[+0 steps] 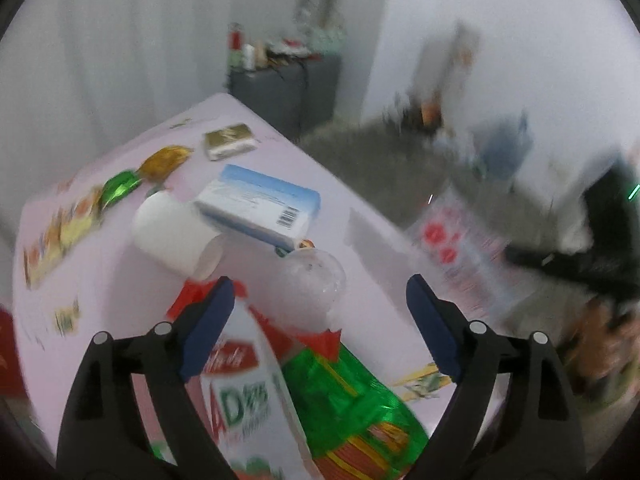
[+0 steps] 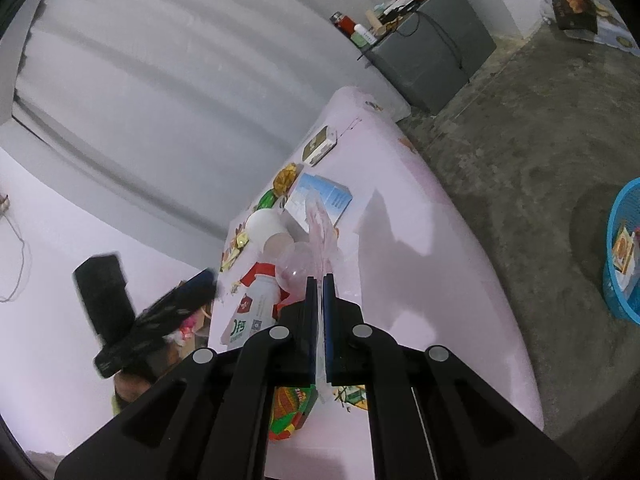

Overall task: Collect trash
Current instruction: 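Grasp the clear plastic lid with the left gripper while the right gripper holds the bag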

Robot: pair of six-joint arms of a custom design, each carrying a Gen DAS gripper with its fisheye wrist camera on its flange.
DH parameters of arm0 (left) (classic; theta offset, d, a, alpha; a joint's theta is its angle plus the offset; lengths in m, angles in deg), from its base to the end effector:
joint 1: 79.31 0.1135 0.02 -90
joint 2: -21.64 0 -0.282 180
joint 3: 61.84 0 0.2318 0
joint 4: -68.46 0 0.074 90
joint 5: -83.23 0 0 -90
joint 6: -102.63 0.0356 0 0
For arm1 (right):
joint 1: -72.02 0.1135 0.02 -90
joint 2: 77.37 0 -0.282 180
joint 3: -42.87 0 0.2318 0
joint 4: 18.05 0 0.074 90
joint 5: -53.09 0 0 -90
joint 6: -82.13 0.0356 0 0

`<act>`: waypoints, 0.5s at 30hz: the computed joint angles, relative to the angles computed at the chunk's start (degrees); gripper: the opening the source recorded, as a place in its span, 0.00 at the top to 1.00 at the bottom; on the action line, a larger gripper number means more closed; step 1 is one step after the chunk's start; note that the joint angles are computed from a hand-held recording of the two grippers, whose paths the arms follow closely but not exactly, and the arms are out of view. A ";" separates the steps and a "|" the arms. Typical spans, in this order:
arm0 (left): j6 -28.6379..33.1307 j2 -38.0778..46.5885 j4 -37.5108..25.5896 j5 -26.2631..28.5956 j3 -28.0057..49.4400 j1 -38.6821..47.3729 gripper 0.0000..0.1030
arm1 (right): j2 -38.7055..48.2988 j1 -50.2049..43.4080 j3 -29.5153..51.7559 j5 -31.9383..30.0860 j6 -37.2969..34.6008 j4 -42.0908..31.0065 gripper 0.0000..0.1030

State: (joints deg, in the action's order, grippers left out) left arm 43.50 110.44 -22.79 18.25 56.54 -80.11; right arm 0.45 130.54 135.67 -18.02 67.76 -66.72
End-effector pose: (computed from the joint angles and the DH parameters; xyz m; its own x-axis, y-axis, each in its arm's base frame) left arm 0.2659 -0.0188 0.4163 -0.6460 0.4740 -0.5983 0.6347 0.7690 -0.0761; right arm 0.1529 0.2277 0.3893 -0.7173 0.5838 -0.3805 0.1153 0.6379 0.7614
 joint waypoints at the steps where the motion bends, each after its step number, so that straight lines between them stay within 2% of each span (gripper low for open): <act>1: -0.03 1.47 0.25 -3.03 0.49 -2.59 0.19 | -0.70 0.13 -0.71 0.27 0.29 0.19 0.97; 6: -1.41 8.54 0.12 -10.88 2.93 -7.98 0.19 | -3.33 0.52 -3.24 2.02 1.12 0.71 0.97; 11: -4.21 13.60 -0.42 -14.07 3.74 -9.61 0.20 | -5.70 0.76 -5.82 2.89 2.19 1.32 0.97; 13: -4.96 14.31 0.07 -14.61 3.07 -9.85 0.31 | -6.56 0.94 -6.54 3.23 2.44 1.23 0.97; 15: -5.73 14.63 0.40 -14.52 2.57 -9.62 0.38 | -7.38 1.20 -7.21 3.76 2.78 1.19 0.97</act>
State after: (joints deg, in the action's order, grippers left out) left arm 37.77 125.07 -22.39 3.73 59.11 -89.73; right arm -6.93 131.74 128.47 -14.25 70.54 -65.53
